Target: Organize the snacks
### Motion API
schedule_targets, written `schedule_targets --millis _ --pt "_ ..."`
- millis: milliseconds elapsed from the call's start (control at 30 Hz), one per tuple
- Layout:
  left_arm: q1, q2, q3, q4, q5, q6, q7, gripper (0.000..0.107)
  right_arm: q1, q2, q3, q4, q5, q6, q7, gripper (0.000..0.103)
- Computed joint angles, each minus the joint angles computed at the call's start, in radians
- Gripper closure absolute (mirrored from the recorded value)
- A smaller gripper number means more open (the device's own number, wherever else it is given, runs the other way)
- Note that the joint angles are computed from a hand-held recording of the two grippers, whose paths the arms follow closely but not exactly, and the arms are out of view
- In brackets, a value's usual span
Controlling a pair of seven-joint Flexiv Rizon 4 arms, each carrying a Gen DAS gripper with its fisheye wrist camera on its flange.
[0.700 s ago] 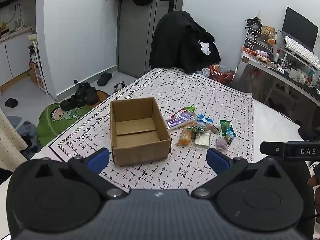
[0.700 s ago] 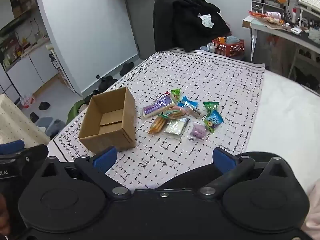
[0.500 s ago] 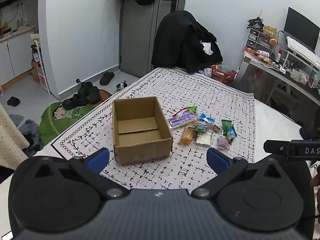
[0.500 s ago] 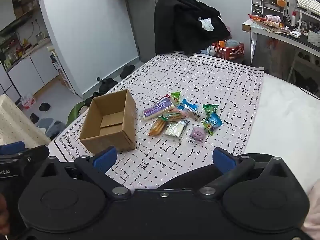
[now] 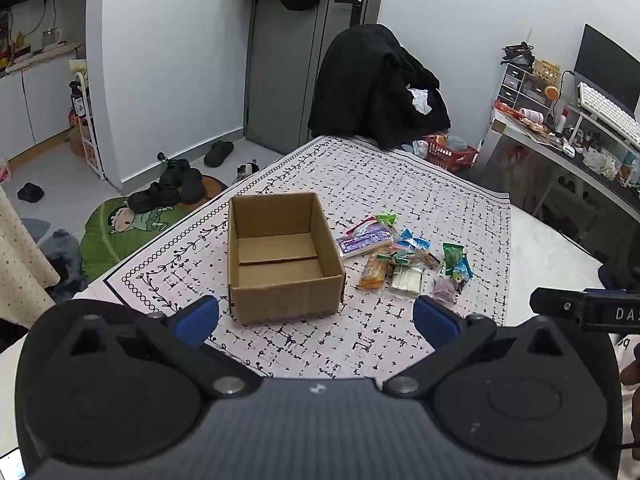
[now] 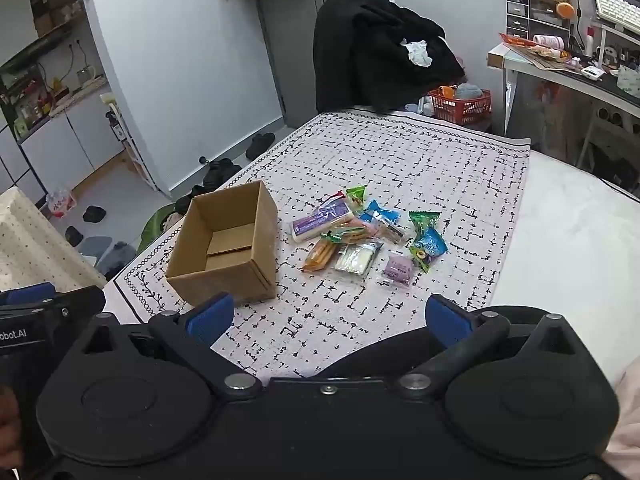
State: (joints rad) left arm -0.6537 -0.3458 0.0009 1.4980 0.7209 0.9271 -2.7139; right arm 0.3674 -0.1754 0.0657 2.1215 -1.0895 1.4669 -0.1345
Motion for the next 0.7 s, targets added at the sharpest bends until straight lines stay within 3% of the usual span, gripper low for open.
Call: schedule_targets --millis 700 --pt "0.003 0.024 -0.010 0.006 0.019 -0.023 -0.017 0.004 -0.007 0.009 0.005 0.002 -0.009 0.001 -0.008 0.000"
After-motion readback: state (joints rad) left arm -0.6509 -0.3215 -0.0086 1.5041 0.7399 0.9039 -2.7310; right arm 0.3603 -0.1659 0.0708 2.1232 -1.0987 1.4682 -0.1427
